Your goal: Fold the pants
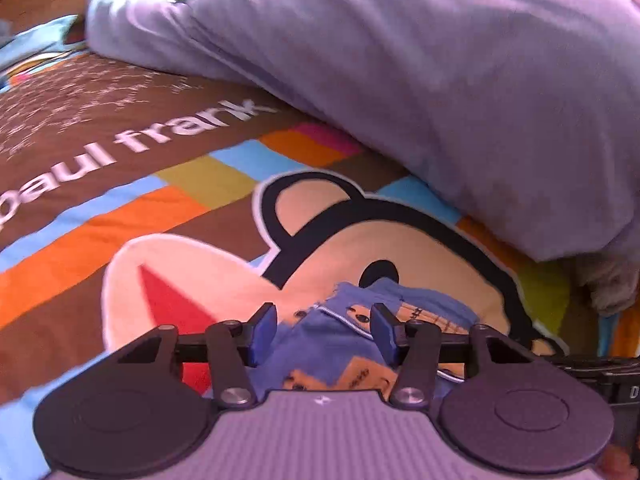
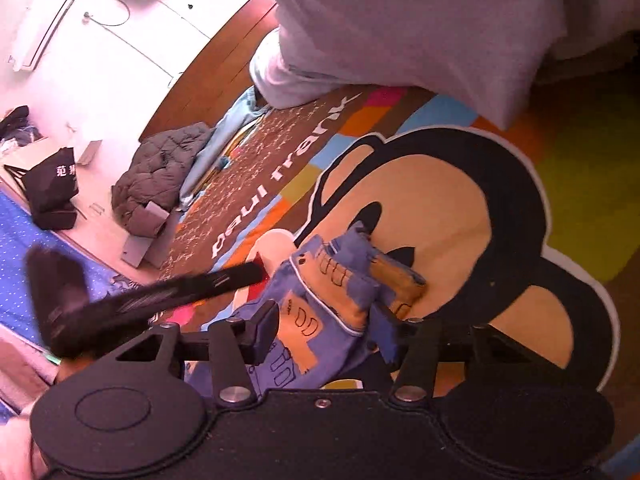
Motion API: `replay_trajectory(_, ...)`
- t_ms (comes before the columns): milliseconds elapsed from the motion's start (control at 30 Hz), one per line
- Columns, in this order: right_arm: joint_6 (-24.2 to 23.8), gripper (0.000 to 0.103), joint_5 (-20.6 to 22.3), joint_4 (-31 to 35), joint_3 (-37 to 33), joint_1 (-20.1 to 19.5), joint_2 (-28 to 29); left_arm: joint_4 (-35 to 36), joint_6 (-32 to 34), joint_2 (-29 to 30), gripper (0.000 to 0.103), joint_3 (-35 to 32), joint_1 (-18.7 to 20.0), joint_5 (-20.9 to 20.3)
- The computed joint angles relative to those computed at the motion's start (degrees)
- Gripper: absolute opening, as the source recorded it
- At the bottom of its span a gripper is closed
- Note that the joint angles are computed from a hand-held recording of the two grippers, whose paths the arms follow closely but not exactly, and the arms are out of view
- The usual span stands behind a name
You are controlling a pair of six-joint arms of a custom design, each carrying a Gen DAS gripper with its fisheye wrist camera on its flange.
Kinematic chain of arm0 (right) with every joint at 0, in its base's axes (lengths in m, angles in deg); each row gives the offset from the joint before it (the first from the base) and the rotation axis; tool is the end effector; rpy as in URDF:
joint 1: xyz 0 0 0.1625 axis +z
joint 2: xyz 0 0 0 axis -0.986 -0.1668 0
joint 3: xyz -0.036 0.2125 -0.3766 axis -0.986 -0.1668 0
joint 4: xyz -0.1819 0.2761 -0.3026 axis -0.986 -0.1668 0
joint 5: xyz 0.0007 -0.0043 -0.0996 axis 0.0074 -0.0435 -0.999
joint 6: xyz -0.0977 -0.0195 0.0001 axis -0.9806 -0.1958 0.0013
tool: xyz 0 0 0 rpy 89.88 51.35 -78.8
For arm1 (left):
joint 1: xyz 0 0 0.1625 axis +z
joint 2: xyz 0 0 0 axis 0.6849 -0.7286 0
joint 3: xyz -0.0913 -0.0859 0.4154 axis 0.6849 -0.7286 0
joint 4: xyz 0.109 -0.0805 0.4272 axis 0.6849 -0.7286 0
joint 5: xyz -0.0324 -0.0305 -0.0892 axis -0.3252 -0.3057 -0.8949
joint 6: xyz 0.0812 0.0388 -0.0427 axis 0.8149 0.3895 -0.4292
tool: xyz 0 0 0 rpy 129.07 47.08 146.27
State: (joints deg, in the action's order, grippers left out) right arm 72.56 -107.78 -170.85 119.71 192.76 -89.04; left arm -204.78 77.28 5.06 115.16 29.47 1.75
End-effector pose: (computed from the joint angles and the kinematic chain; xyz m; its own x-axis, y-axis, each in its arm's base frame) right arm 0.3295 -0.5377 -0.0325 -0.9968 0.0756 -0.0240 0.0666 0.6321 -0.7720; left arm -0.0430 -0.6883 0.3184 -0.6659 0.6113 -0.4278 0.7220 0.6724 -0.1630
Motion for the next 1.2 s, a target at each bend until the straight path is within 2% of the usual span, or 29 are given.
replay_trajectory(67,0.0,0.045,-0.27,0.86,-0.97,-0.37,0.43,2.3,1.35,1.19,0.052,-1.05,-0.19,1.22)
replay_trajectory(100,0.31,0.039,-0.62,1.85,-1.58,-0.63,0.64,3.54,1.22,1.78,0.042,-1.74,-0.2,1.47)
replay_trajectory(133,1.09,0.032,-0.61,2.58,-1.91,-1.01,0.76,5.16,0.35,2.48,0.021,-2.8,-0.03,1.07)
replay_trajectory(200,3.15,0.023,0.47,2.07,-1.35,-1.87,0.67,6.87,-2.1,3.04,0.014,-4.01,0.31,-0.11)
replay_trajectory(300,5.9,0.01,3.18,-0.38,0.11,-3.2,0.43,7.04,-2.86,3.04,0.011,-4.38,0.3,-0.95)
replay_trajectory(367,6.19,0.006,3.33,-0.98,0.26,-3.27,0.54,5.76,-2.9,2.63,0.01,-3.85,-0.13,-0.87)
replay_trajectory(533,2.67,0.003,-1.57,-6.2,0.64,-0.79,1.18,4.46,-1.76,2.45,0.01,-3.57,-1.82,-1.79)
replay_trajectory(600,0.69,0.0,-3.77,-8.98,1.28,0.47,1.21,4.76,-0.94,3.04,0.011,-3.38,-2.58,-0.66)
replay_trajectory(700,-1.6,0.0,-8.98,-7.6,1.25,2.33,0.73,5.12,1.03,4.76,0.016,-2.83,-3.85,5.35)
replay_trajectory(800,-0.09,0.022,-8.04,-2.88,1.76,1.77,-0.59,6.28,0.08,5.25,0.023,-3.25,-4.01,6.68)
replay_trajectory(867,1.01,0.029,-8.91,-3.28,1.99,1.64,-0.69,7.09,-1.13,5.1,0.032,-3.95,-3.92,6.16)
replay_trajectory(933,1.97,0.042,-9.08,-4.4,2.39,1.39,-0.72,8.94,-0.74,5.31,0.069,-4.91,-4.2,7.6)
replay_trajectory(967,2.6,0.044,-9.08,-4.32,2.61,1.26,-0.84,11.24,-0.85,5.64,0.072,-5.79,-4.26,8.52)
replay_trajectory(1067,4.62,0.048,-9.12,-2.1,1.89,0.45,-0.84,14.61,-1.61,6.38,0.072,-6.98,-3.91,10.27)
replay_trajectory(1133,5.11,0.049,-8.41,-1.22,0.87,-0.29,-0.26,14.85,-3.86,6.64,0.072,-7.21,-3.43,9.94)
replay_trajectory(1167,5.06,0.049,-7.8,-1.18,0.47,-0.62,0.02,14.44,-4.89,6.69,0.071,-7.22,-3.25,9.67)
replay_trajectory(1200,4.91,0.049,-7.33,-1.27,0.26,-0.82,0.22,14.16,-6.37,6.74,0.064,-7.21,-3.2,9.4)
